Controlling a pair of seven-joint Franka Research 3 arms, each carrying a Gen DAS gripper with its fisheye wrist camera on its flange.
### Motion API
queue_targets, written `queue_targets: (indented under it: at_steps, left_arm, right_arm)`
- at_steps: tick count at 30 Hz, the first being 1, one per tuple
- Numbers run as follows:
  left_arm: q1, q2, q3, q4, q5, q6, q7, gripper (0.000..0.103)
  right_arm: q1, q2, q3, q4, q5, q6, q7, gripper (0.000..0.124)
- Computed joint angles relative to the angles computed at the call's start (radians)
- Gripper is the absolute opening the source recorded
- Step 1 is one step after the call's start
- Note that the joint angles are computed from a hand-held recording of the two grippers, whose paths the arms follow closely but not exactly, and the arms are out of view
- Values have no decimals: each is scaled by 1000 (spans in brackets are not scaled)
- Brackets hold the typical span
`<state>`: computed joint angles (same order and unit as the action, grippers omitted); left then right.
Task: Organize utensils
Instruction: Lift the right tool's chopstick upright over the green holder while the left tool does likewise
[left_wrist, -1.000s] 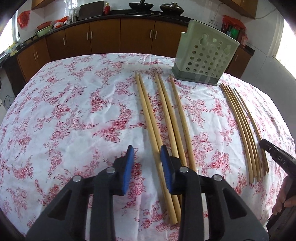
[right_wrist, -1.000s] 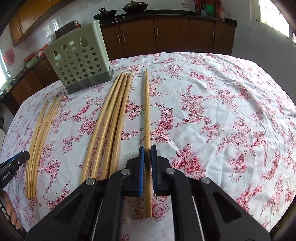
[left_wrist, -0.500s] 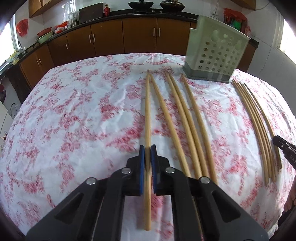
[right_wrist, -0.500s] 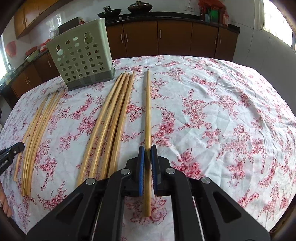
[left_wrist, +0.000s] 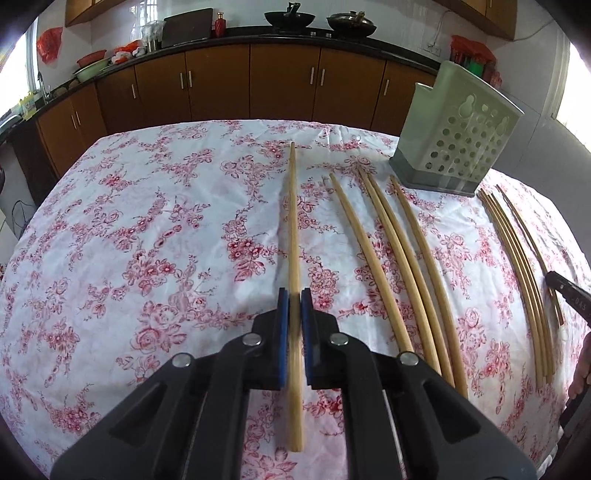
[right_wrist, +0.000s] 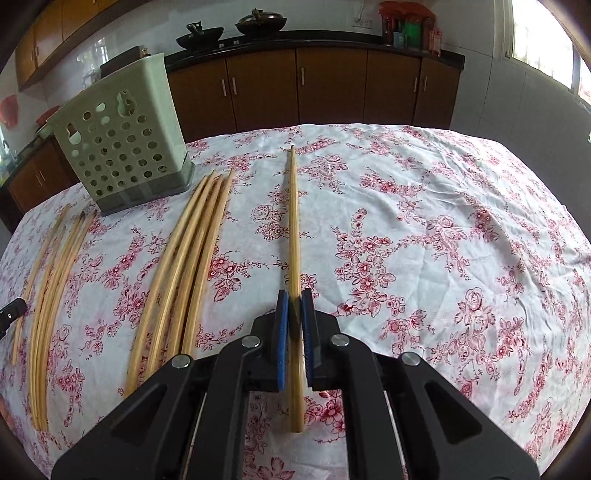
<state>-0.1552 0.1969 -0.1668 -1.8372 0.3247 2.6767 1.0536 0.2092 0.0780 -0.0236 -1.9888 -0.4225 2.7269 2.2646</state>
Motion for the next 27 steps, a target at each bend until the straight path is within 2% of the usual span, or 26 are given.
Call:
queue_targets:
  at_steps: [7, 13, 17, 22, 27]
  left_arm:
    - [-18, -33, 7, -34, 72, -21, -49, 9]
    - [-8, -39, 0, -30, 57, -33, -22, 8]
    - [-14, -88, 15, -44, 145, 32, -79, 8]
    - [-5, -131, 22, -18, 253, 128, -174, 8]
    - [15, -124, 18, 41, 219, 174, -171, 8]
  right_arm:
    - [-5, -47, 15, -55, -10, 1, 3, 8]
    - [-19, -60, 26, -61, 11, 14, -4, 8]
    - [-44, -119, 32, -84, -100, 87, 84, 8]
    - [-112, -178, 72, -80, -270, 160, 235, 8]
    - [-168, -193, 110, -50, -371, 214, 323, 8]
